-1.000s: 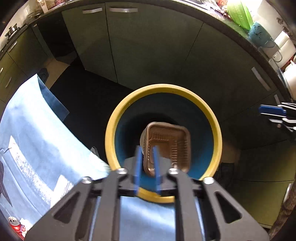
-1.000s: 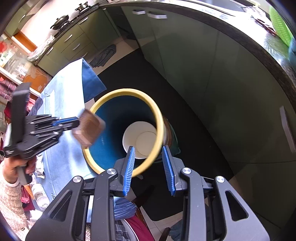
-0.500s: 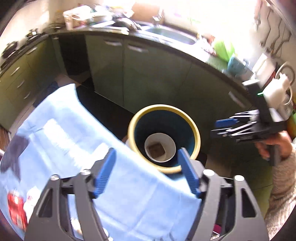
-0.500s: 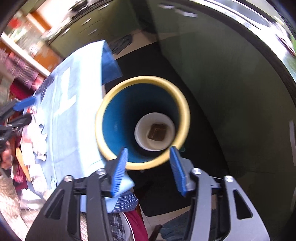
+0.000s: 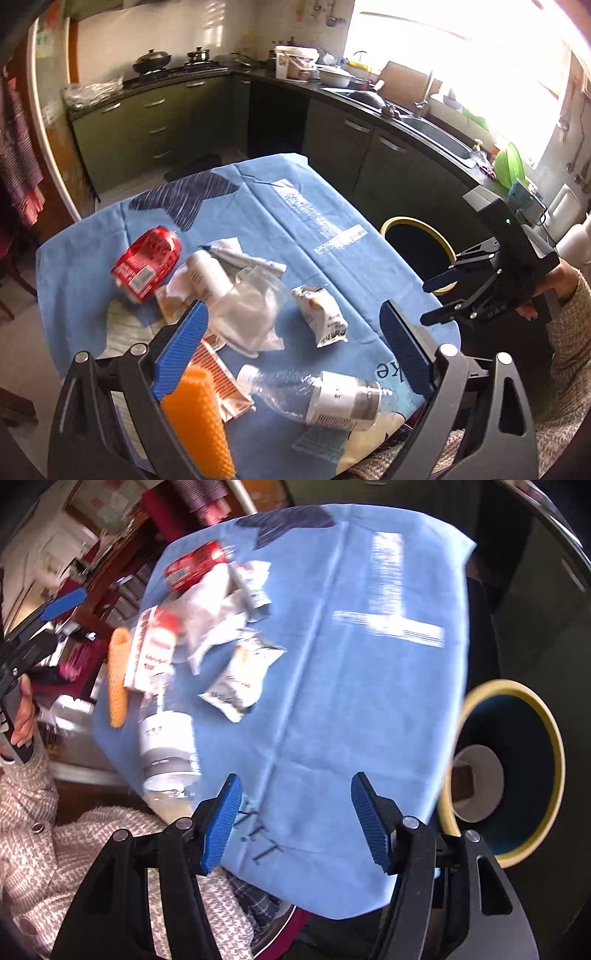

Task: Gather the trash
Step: 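Grasp the clear water bottle with the right gripper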

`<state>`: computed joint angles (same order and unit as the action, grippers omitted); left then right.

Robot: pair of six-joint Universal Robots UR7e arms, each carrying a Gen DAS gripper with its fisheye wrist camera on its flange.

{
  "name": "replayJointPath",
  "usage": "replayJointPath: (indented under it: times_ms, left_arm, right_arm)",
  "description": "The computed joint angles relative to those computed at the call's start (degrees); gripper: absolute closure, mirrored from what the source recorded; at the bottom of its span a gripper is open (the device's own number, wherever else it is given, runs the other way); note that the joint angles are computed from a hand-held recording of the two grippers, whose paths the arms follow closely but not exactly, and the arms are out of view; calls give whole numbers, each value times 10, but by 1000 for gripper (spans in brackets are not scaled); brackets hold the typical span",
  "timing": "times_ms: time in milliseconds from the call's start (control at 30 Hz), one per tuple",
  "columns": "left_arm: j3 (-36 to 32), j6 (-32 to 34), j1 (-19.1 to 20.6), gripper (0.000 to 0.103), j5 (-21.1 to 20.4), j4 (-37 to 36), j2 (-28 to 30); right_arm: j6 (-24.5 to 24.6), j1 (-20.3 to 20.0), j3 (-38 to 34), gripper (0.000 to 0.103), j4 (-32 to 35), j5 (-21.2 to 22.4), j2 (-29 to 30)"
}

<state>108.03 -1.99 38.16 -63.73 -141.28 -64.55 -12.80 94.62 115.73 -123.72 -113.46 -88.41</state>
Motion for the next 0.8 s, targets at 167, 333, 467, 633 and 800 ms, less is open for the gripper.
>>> replayJointPath:
  times_ms: [167,333,467,633,800]
  left_arm:
    - [55,-21,2,13,31,-17,-60]
    - [86,-45,3,12,37,-3,-98]
    - [100,-53,2,12,40,-1,-118]
    - [112,-53,3,12,41,-5,-132]
    - [111,-51,7,12,39,-2,-131]
  right_arm:
    - [-3,52,-21,42,42,24,62]
    - [6,86,-50,35,69,-6,131]
    - [20,96,-64,35,82,-29,177]
    - [23,96,-64,35,77,-59,207]
    - [26,94,-62,35,76,-79,228]
